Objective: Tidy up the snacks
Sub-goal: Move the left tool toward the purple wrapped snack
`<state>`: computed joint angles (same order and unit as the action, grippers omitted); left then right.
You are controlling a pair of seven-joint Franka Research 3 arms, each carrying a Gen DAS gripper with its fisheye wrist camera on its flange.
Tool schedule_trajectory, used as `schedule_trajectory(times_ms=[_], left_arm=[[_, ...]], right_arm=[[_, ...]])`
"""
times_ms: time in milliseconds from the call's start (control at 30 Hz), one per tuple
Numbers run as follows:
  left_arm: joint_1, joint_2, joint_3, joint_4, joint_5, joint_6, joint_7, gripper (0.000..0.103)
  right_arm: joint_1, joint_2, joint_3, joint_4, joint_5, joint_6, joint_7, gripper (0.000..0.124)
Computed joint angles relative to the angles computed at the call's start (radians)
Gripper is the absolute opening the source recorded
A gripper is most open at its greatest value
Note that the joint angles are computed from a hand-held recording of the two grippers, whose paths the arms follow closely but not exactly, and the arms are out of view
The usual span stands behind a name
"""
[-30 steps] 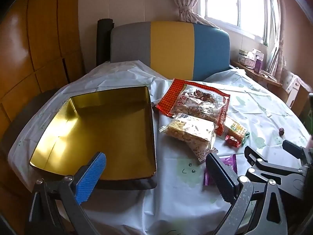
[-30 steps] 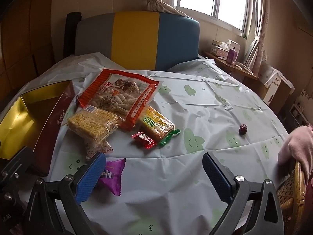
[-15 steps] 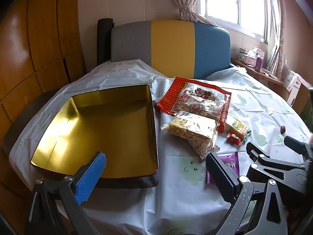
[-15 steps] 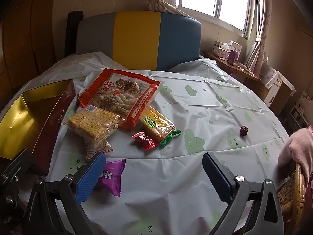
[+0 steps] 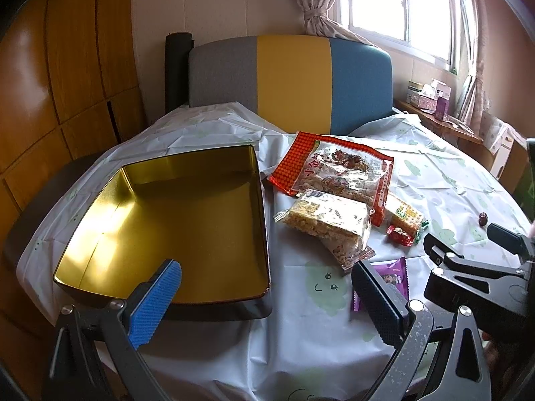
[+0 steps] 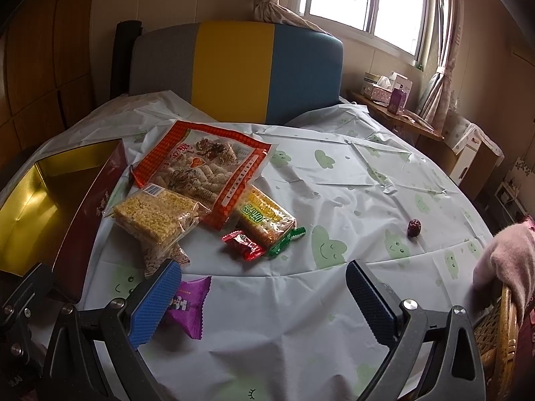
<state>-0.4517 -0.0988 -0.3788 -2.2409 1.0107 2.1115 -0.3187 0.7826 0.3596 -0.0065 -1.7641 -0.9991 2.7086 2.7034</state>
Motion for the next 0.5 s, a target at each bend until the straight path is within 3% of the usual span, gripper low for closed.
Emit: schedule_trajectory(times_ms=[500], left_arm=[[-0.002, 0.008, 0.002, 0.005, -0.004, 0.009, 0.012, 0.102]], right_arm=[[-0.012, 0.006, -0.01, 0.027, -0.003, -0.014, -0.024, 0.101]])
